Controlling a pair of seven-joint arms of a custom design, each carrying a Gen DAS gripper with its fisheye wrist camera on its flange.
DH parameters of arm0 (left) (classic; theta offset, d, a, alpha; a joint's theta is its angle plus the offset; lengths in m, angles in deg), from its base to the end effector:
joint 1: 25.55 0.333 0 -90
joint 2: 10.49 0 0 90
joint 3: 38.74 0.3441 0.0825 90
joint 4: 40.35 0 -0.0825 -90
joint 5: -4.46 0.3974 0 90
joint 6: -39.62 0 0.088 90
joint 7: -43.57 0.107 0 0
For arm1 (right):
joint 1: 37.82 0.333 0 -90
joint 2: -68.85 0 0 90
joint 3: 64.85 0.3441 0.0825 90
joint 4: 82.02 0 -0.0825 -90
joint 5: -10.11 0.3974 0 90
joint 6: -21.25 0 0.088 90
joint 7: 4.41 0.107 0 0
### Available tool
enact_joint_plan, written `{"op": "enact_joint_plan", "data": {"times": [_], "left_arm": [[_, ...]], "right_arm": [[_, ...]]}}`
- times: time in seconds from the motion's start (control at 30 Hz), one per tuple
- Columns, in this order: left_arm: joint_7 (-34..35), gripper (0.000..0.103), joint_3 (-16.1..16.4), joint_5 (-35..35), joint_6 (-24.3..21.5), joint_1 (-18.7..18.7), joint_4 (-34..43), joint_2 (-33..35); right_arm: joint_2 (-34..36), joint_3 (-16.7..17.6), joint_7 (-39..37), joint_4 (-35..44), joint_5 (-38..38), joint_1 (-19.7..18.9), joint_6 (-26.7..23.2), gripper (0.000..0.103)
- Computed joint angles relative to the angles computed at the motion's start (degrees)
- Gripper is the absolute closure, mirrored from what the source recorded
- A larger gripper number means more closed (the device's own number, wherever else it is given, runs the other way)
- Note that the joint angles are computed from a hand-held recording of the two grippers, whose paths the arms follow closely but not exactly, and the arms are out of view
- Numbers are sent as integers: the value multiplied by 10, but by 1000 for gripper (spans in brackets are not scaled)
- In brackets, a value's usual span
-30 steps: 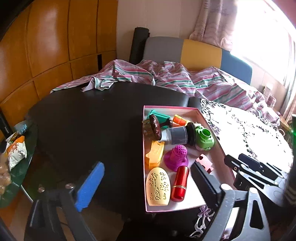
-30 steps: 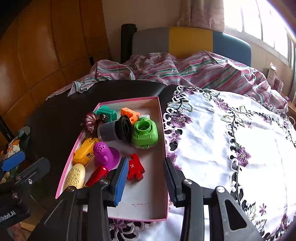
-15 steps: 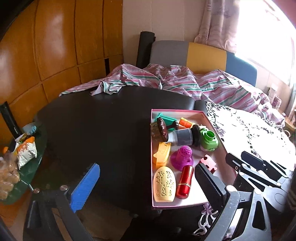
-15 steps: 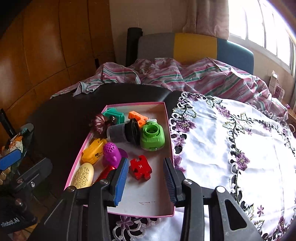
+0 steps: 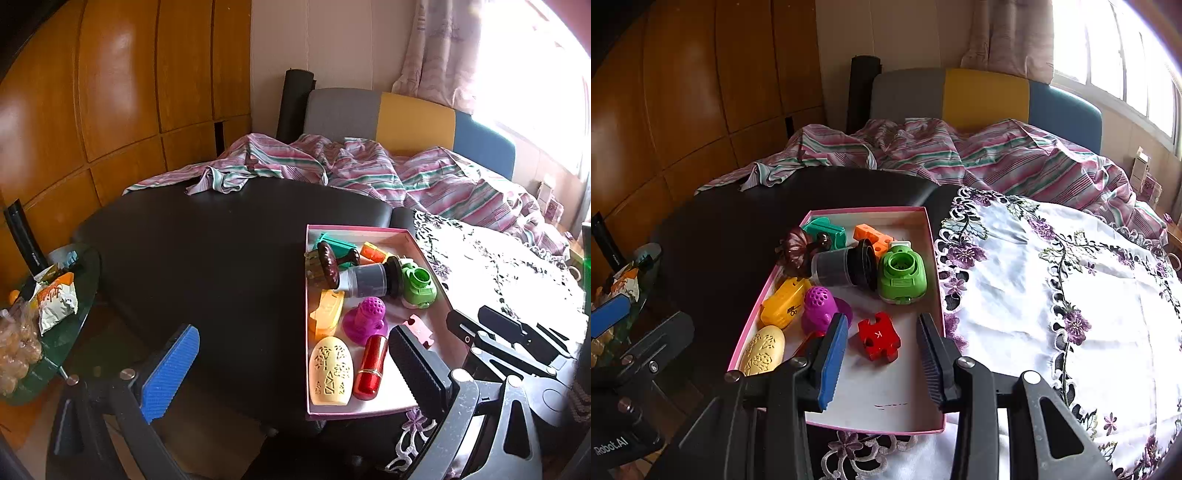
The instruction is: Organize rigid objects
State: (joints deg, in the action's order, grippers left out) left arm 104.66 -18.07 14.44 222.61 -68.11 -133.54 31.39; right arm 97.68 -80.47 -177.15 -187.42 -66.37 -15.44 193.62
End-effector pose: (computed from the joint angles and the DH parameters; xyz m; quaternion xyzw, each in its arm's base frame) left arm 0.6785 -0.3604 0.3252 -0.5526 0.7138 -0.3479 0.2530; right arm 0.6592 0.1690 0.3083 -0.5752 0.7136 -0.2956 0.2695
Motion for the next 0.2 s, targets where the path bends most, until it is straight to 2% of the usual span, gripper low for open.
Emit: {"op": "enact_joint_plan", "data": {"times": [0.2], "left_arm": [[0, 1, -4, -2, -3, 4, 3, 1]], "right_arm": [[2, -3, 1, 3, -2, 3, 3, 65]]}}
